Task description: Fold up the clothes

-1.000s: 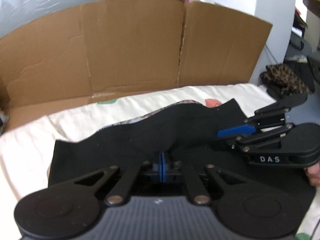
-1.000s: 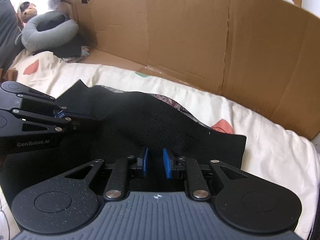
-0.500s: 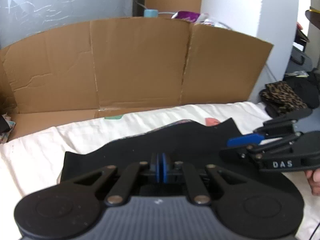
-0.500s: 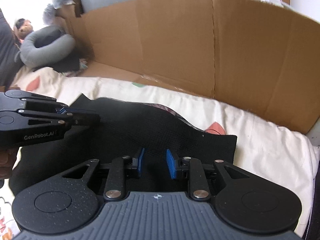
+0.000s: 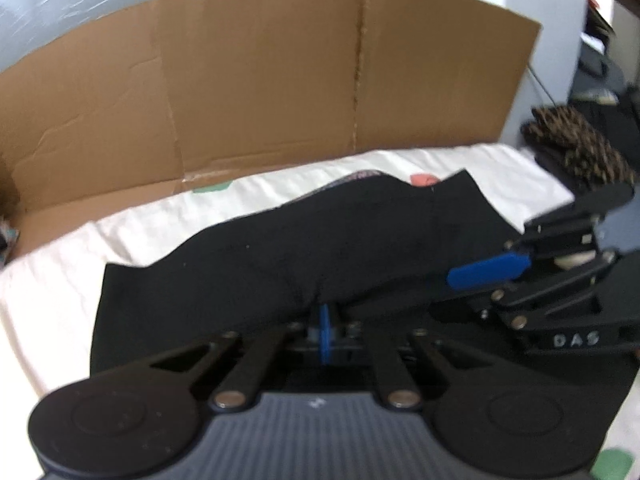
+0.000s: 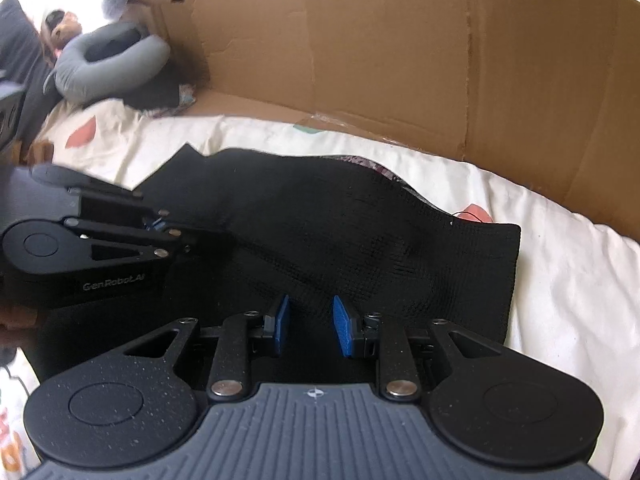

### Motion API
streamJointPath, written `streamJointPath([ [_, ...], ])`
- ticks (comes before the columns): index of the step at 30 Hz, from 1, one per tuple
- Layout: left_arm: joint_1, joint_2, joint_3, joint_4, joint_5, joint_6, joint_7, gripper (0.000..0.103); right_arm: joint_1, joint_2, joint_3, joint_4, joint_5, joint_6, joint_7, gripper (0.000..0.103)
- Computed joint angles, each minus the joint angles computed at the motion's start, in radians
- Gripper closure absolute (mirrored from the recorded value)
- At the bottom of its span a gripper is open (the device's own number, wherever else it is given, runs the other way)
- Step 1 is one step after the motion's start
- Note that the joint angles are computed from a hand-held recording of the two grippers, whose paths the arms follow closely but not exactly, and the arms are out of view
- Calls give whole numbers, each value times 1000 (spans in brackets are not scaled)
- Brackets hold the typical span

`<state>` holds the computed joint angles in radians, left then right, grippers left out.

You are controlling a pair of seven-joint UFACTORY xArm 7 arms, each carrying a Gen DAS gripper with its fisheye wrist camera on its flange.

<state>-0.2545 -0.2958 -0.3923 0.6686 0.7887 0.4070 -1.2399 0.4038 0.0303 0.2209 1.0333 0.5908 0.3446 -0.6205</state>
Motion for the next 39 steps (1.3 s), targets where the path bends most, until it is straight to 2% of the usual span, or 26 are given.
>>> streamJointPath([
  [2, -11, -20, 31, -26, -54, -38, 8, 100, -5, -5, -2, -2, 23, 14, -16, 72],
  [5, -29, -69, 44, -46, -160, -33, 45, 100, -13, -18, -11, -4, 53, 49, -13, 72],
  [10, -39, -185, -5, -62, -250, 50, 74, 97, -8, -96, -32, -57, 33, 69, -11, 72],
  [14, -58, -265, -39, -74, -341, 100, 59, 91, 19, -167, -62, -102, 95, 58, -66, 72],
  [17, -52, -283, -79, -73, -363, 116, 37, 85, 39, -204, -80, -122, 120, 67, -73, 72],
  [19, -51, -285, -100, -75, -367, 122, 29, 85, 49, -225, -87, -140, 121, 74, -65, 72],
  [23, -86, -281, -93, -104, -403, 160, 49, 85, 72, -262, -98, -192, 121, 84, -59, 72],
  [30, -149, -368, -64, -180, -460, 271, 81, 88, 88, -325, -122, -281, 63, 102, -104, 72],
  [39, -235, -570, -61, -243, -572, 495, 92, 88, 67, -448, -156, -374, -44, 154, -84, 72],
])
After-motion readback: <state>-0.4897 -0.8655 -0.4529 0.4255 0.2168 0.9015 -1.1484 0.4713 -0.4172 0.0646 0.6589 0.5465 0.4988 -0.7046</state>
